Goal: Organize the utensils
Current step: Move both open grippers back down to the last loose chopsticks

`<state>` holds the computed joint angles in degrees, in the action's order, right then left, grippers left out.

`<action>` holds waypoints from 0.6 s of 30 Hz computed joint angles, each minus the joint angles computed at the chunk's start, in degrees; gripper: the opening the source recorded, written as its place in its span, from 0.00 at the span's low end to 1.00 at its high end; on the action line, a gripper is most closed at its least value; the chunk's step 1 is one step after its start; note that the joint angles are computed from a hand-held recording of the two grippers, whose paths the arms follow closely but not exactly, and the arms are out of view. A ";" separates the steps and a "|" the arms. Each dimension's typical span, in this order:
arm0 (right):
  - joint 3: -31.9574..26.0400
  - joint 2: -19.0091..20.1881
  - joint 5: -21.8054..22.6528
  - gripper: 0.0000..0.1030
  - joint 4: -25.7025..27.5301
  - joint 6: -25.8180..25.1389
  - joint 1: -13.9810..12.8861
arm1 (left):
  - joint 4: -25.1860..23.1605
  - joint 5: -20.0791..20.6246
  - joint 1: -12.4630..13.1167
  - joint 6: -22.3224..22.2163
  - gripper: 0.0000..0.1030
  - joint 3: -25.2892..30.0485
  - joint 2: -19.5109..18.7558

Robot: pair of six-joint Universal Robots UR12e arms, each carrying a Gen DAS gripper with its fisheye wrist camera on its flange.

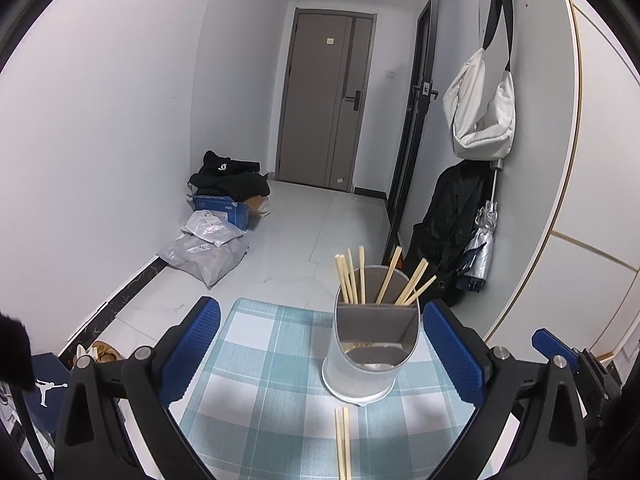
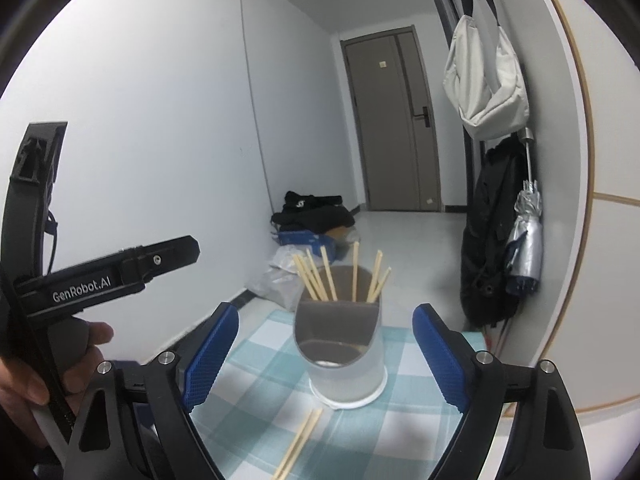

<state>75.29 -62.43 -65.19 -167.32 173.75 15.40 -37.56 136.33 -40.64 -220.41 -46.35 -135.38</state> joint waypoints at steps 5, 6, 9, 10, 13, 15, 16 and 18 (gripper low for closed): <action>1.62 -0.32 -1.18 0.87 1.00 -0.33 0.03 | 1.11 0.34 -0.17 0.21 0.97 -1.34 -0.17; 1.85 -0.36 -1.43 0.87 1.40 -0.61 0.03 | 2.19 -0.34 -0.11 0.57 0.97 -2.00 -0.04; 2.33 -0.45 -1.21 0.87 3.18 -1.57 -0.08 | 2.72 -0.54 -0.06 0.94 0.97 -2.91 -0.06; 2.45 -0.44 -0.95 0.87 3.83 -1.71 -0.15 | 3.02 -0.55 -0.03 0.89 0.97 -3.32 -0.07; 2.44 -0.30 -2.13 0.87 6.09 -2.04 0.07 | 2.02 -2.13 0.38 -1.40 0.97 -4.86 0.36; 2.03 0.00 -3.12 0.87 8.17 -2.21 0.29 | 0.09 -3.79 0.88 -3.57 0.97 -5.79 0.79; 1.82 0.14 -3.22 0.87 9.20 -2.45 0.36 | -0.78 -4.54 1.10 -4.64 0.97 -6.23 1.02; 1.25 0.52 -4.24 0.87 11.33 -3.21 0.67 | -4.02 -7.08 1.83 -7.95 0.97 -6.82 1.58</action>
